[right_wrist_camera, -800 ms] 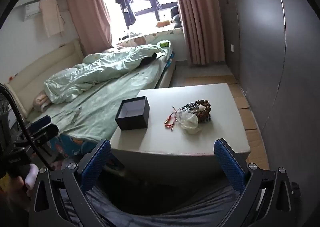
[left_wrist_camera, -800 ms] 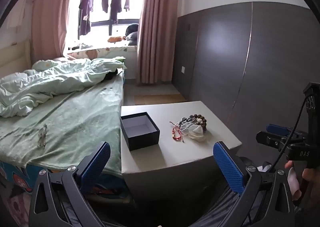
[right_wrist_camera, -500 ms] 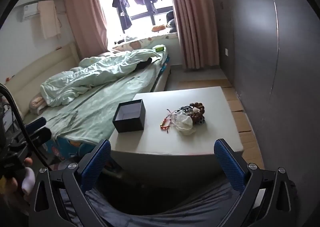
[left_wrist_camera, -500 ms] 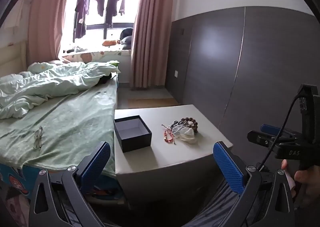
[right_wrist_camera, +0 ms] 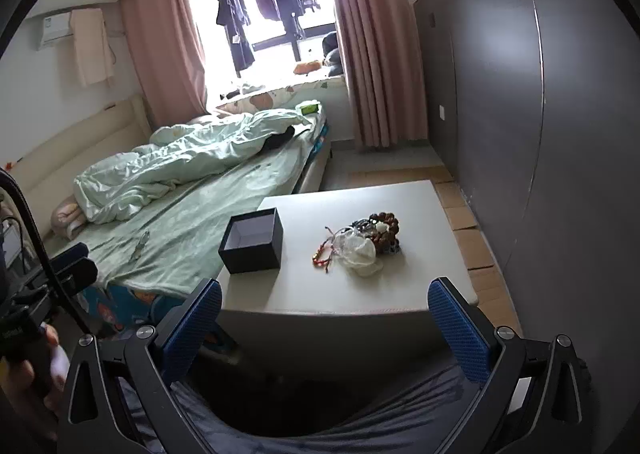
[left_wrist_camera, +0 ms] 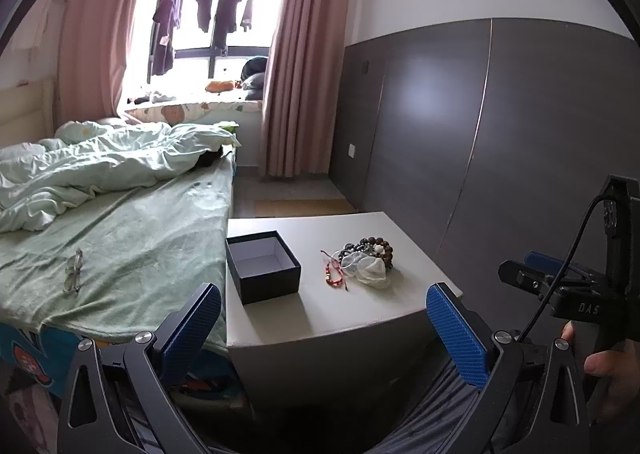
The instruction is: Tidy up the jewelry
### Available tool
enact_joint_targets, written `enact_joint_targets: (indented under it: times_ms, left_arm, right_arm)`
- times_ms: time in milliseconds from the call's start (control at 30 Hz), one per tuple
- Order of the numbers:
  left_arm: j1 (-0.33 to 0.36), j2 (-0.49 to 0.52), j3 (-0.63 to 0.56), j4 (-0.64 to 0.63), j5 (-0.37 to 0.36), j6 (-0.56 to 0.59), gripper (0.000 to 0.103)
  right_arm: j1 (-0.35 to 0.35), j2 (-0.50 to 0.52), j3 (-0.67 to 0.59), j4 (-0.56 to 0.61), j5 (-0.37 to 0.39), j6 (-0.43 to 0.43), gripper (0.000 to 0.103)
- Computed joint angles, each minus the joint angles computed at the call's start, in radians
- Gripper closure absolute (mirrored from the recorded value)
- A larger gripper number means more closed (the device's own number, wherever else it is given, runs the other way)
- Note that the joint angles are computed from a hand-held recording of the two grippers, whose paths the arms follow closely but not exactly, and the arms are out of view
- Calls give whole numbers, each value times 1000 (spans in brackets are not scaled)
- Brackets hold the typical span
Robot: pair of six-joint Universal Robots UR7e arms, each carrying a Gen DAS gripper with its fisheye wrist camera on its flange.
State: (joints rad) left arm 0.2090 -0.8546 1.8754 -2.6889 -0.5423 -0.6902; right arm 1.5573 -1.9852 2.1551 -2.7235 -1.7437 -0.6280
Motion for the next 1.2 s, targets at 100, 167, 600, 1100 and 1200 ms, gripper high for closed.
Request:
enact_joint_targets:
  times_ms: [100, 167, 600, 1100, 1200]
  left_arm:
    - [-1, -3, 3, -3, -5, 4, 0]
    - [0, -1, 1, 1, -3, 5, 0]
    - [0, 1, -14, 28, -4, 6, 0]
    - [0, 4, -11, 8, -5, 20, 0]
    - [-3, 7, -14, 11, -3, 22, 0]
  right_arm:
    - [-4, -2, 2, -6, 0, 3, 0]
    - [-10, -7, 3, -4, 3, 4, 0]
    - [-19, -7, -7, 11, 8, 13, 0]
    - [-27, -16, -13, 11, 1, 0, 0]
    - [-31, -19, -12, 10, 2, -2, 0]
